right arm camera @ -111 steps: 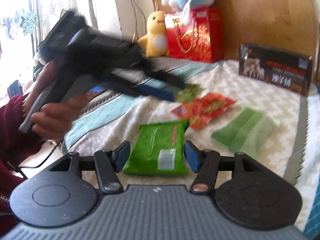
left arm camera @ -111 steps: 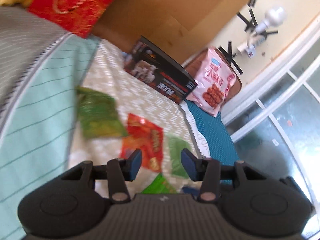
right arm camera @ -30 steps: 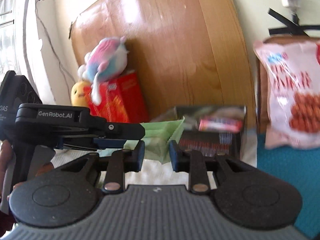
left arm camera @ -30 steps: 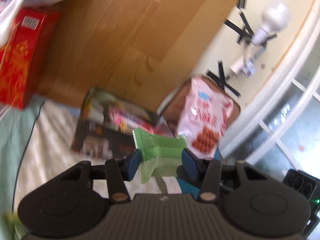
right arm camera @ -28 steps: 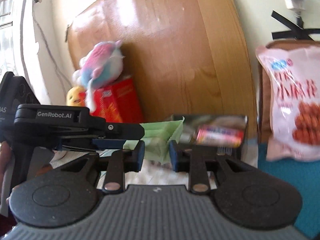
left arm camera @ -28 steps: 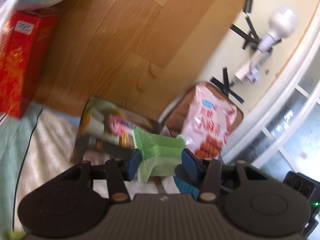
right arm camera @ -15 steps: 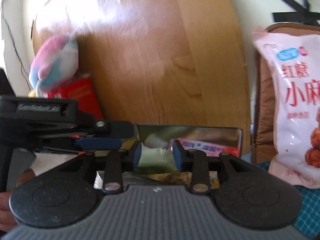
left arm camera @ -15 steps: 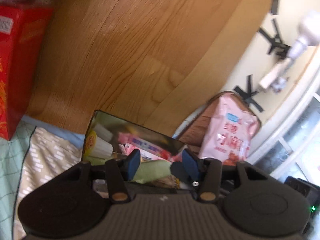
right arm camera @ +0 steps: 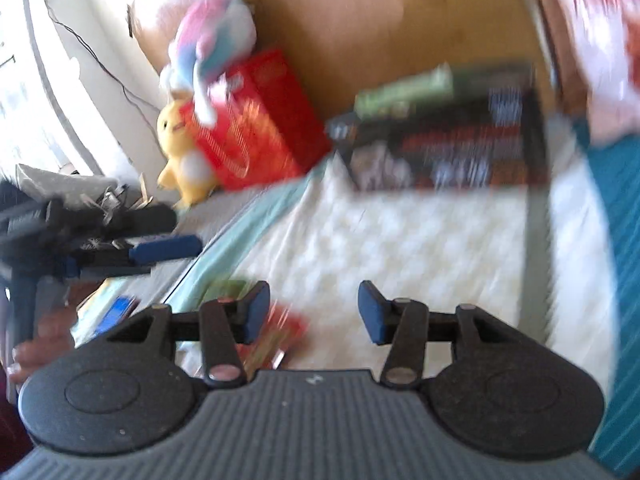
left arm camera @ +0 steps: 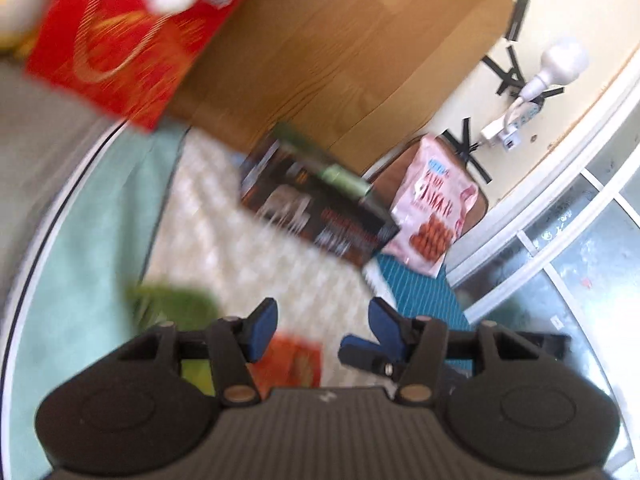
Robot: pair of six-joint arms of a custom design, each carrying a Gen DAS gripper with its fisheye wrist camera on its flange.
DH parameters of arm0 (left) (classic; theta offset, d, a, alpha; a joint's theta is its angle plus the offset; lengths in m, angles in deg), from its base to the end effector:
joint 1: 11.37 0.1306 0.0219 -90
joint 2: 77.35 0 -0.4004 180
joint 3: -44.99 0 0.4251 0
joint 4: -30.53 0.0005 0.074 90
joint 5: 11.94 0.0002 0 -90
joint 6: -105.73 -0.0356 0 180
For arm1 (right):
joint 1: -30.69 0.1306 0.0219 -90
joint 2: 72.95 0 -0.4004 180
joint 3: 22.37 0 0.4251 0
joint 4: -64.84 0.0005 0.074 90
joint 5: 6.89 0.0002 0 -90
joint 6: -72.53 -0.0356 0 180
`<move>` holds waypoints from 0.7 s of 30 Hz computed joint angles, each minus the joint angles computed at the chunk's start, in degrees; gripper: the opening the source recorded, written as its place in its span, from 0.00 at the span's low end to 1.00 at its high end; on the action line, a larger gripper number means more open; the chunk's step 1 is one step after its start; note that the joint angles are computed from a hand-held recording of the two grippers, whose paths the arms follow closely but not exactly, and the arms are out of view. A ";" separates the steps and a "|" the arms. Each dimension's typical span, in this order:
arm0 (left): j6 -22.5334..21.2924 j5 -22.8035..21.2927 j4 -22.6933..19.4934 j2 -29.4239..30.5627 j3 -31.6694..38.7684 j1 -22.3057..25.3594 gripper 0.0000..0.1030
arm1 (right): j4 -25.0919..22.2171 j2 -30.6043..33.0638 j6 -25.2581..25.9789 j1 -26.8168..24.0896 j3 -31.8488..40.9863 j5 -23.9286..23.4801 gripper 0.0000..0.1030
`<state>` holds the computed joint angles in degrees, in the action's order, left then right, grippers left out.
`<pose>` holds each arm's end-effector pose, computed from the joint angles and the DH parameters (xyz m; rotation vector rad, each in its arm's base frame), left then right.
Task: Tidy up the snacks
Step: 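Lower the left tool onto the bright green snack bar and close it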
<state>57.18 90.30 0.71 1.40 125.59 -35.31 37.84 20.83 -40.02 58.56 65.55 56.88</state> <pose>0.4214 -0.1959 0.4858 -0.1924 2.1702 -0.9023 0.4880 0.2753 0.4291 -0.3861 2.2145 0.9873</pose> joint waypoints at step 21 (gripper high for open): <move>0.87 1.93 -0.23 -7.34 -9.92 -7.59 0.50 | -9.94 -14.26 33.33 5.76 -10.89 1.68 0.69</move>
<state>58.05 92.23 0.48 -5.94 115.67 -42.90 27.90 6.56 -6.69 64.32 54.66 58.57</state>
